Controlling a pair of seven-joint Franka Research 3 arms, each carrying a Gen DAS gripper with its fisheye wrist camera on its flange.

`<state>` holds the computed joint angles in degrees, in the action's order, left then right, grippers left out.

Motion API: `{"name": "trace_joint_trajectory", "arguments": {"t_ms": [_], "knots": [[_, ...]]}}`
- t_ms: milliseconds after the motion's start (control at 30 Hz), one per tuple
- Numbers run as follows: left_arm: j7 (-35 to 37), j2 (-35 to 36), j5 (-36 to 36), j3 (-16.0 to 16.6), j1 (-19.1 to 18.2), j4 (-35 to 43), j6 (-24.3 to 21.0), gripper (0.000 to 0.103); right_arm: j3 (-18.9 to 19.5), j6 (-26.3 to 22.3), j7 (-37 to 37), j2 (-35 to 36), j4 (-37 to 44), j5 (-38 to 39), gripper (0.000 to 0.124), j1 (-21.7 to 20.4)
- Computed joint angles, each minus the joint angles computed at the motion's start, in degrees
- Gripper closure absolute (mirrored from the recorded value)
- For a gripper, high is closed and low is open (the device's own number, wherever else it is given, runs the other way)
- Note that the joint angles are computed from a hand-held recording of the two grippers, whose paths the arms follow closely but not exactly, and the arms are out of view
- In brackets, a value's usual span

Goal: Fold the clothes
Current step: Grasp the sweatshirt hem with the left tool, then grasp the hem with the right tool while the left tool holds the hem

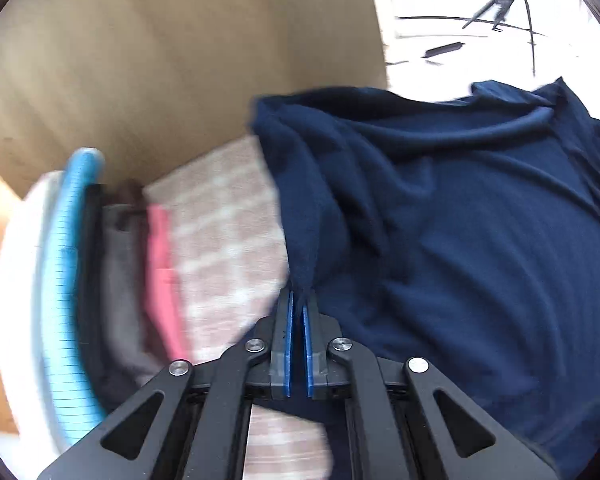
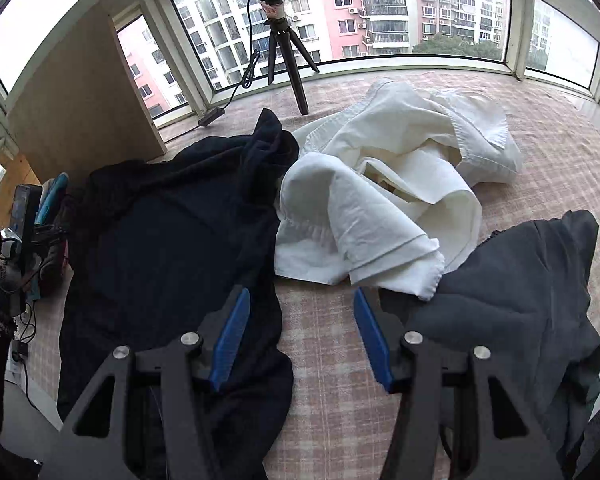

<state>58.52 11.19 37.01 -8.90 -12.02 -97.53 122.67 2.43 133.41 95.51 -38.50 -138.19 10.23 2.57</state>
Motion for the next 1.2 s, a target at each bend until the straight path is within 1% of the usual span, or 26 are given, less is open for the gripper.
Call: {"name": "trace_joint_trajectory", "arguments": {"t_ms": [33,67,100,133,167,200,267,333,367,400,467,500,567,633,667,733,800,900,1067,1100,1167,1200], "knots": [[-1.80,-2.19,0.93,-0.42,1.17,-1.80,0.59,0.090,-0.62,-0.74,-0.24,-1.76,-0.72,0.39,0.070,0.11],[-1.67,-4.63,-0.81,0.67,1.29,-3.38,1.38,0.086,-1.18,-1.53,-0.49,-3.50,-1.39,0.80,0.070,0.13],[-0.84,-8.22,-4.38,0.74,2.70,-6.64,4.80,0.082,-1.72,-2.36,-0.90,-5.26,-2.04,1.25,0.070,0.15],[0.71,-12.10,-8.12,0.80,3.76,-10.21,7.84,0.080,-2.50,-3.23,-2.56,-7.24,-2.89,1.91,0.070,0.90],[2.67,-15.89,-12.15,1.05,4.53,-13.54,10.54,0.078,-3.11,-4.17,-4.15,-9.21,-3.70,2.52,0.070,1.47],[3.90,-20.12,-14.46,1.16,4.88,-17.32,12.73,0.077,-2.99,-4.98,-5.29,-11.20,-4.61,2.57,0.070,1.54],[6.43,-28.27,-19.22,1.81,4.72,-24.08,16.00,0.074,-3.32,-6.72,-7.71,-15.07,-6.22,3.16,0.070,1.98],[9.86,-36.30,-25.61,3.44,2.96,-30.59,17.21,0.071,-5.13,-7.90,-10.38,-19.20,-8.32,6.23,0.070,3.61],[10.66,-40.01,-27.77,3.76,2.16,-33.59,16.96,0.071,-6.08,-8.29,-11.78,-21.05,-9.45,8.05,0.068,4.43],[11.30,-43.81,-29.52,3.85,1.23,-36.48,15.79,0.071,-6.71,-8.02,-13.18,-23.10,-10.99,9.75,0.065,4.97],[10.16,-50.30,-31.53,2.63,-0.02,-42.10,12.76,0.071,-6.11,-5.67,-15.51,-27.99,-15.58,11.85,0.055,4.99],[8.73,-53.14,-33.00,1.93,-1.05,-44.65,10.68,0.071,-5.78,-4.79,-16.49,-30.39,-17.74,12.63,0.054,5.05],[6.24,-57.49,-37.25,1.38,-4.54,-49.33,6.80,0.071,-2.92,-7.54,-16.44,-32.24,-19.99,10.37,0.054,3.19],[4.44,-59.35,-40.32,0.18,-8.14,-53.22,4.99,0.071,-0.35,-10.56,-15.09,-33.03,-21.91,8.24,0.054,1.86],[3.60,-59.57,-41.39,-0.66,-9.85,-54.71,4.59,0.071,0.15,-11.41,-14.82,-33.61,-23.09,7.83,0.054,2.03],[1.60,-59.10,-43.22,-2.37,-13.03,-56.97,4.14,0.071,0.27,-12.14,-14.89,-35.09,-25.61,7.76,0.054,2.98],[-0.53,-57.09,-43.49,-3.67,-14.50,-57.38,4.46,0.071,-0.25,-12.95,-15.32,-35.66,-27.30,8.04,0.054,4.05],[-2.43,-54.95,-44.40,-3.52,-16.31,-57.65,6.95,0.071,-2.43,-14.22,-17.23,-35.60,-28.33,9.86,0.054,6.01],[-4.18,-51.51,-42.31,-4.63,-17.19,-55.10,6.87,0.071,-0.49,-14.39,-19.24,-34.60,-28.84,9.67,0.054,6.94],[-4.41,-51.28,-42.25,-4.55,-17.35,-54.97,7.25,0.071,-0.98,-14.51,-19.73,-33.89,-28.74,10.13,0.054,7.48],[-4.84,-50.83,-42.17,-4.44,-17.59,-54.72,8.04,0.074,-0.96,-15.44,-19.80,-31.98,-28.06,10.64,0.054,7.98],[-4.96,-50.75,-41.99,-4.46,-17.68,-54.69,8.52,0.080,-0.58,-15.30,-19.86,-31.75,-28.03,10.89,0.054,8.27]]}}
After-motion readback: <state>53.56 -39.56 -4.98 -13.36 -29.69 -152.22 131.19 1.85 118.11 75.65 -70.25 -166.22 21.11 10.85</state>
